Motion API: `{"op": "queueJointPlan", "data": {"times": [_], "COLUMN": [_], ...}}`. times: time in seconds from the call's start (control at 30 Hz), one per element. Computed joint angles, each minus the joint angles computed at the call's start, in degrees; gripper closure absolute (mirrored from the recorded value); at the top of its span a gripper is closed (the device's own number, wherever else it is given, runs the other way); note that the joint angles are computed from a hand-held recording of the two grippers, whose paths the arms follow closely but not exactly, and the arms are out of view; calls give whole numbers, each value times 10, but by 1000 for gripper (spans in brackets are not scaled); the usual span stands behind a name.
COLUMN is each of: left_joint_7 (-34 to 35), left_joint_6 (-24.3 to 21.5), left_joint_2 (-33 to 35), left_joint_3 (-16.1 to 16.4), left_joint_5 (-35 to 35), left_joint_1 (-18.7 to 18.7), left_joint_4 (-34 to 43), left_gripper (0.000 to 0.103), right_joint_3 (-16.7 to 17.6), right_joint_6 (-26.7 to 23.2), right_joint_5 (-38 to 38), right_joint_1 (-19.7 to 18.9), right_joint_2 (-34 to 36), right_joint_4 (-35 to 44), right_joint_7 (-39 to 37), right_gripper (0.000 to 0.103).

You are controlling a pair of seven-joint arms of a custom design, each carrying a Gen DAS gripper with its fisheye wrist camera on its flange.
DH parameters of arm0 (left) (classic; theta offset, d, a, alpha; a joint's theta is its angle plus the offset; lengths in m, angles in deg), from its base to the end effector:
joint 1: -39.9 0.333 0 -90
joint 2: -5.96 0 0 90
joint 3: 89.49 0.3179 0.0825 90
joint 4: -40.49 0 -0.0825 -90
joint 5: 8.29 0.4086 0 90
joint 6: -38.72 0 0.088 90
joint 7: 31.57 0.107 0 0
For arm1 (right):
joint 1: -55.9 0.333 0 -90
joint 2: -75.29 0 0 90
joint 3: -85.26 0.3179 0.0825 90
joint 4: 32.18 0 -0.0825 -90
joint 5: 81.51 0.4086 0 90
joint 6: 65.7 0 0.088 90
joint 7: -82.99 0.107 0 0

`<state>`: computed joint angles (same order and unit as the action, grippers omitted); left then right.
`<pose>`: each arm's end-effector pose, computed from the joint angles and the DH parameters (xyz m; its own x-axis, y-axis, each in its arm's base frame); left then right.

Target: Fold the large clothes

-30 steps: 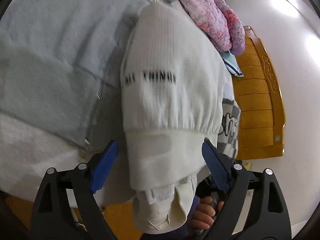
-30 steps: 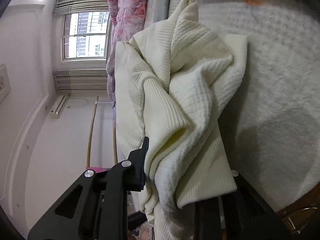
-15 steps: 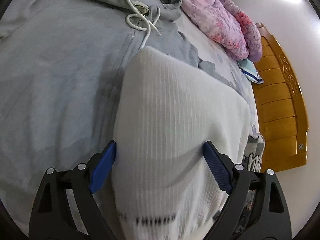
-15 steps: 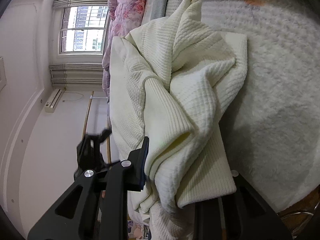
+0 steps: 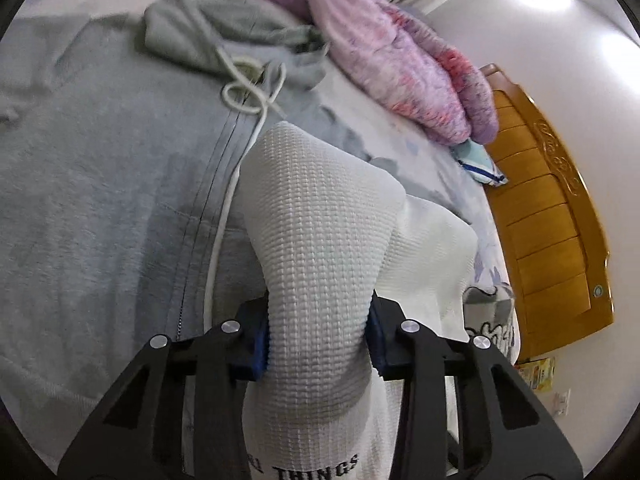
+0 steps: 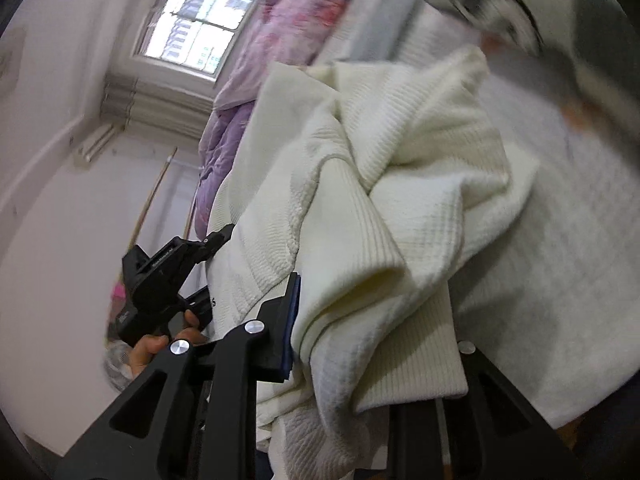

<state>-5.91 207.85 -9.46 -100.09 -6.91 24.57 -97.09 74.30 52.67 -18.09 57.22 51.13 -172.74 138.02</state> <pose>0.4683 -0.2349 0.5025 0.3430 -0.7020 0.6242 -0.6551 -0.6550 -0.3766 0.4535 -0.0328 0.4712 0.0898 -0.5684 -0.8179 -0.9250 0.2568 -0.2801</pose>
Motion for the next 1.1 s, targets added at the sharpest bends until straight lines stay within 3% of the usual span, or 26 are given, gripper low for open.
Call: {"op": "queueJointPlan", "data": {"times": [0.17,0.2,0.33,0.53,0.67,0.73,0.87,1.1], "left_joint_7": [-64,-89,-137,-128,-115,-111,-130,-140], "left_joint_6": [52,62,79,8,11,2,7,16], "left_joint_2": [-44,-55,-85,-77,-55,-44,-47,-47], "left_joint_3": [-28,-46,-69,-44,-16,-18,-46,-37], "left_joint_5": [32,47,83,87,42,31,58,46], "left_joint_1": [29,49,80,34,-23,-33,-15,-29], "left_joint_4": [-28,-32,-34,-8,-30,-33,-40,-37], "left_gripper": [66,66,66,67,66,66,66,67], "right_joint_3": [11,10,5,-14,-25,-27,-23,-4], "right_joint_6": [27,29,23,-61,-105,-116,-118,-60], "right_joint_5": [-28,-31,-44,-75,-65,-70,-76,-108], "right_joint_1": [12,16,29,13,-15,-35,-62,-57], "right_joint_2": [-34,-40,-48,-1,37,49,56,5], "right_joint_4": [19,23,51,102,98,85,62,62], "right_joint_7": [-51,-59,-78,-1,53,76,82,33], "right_gripper": [83,84,83,83,82,81,81,85]}}
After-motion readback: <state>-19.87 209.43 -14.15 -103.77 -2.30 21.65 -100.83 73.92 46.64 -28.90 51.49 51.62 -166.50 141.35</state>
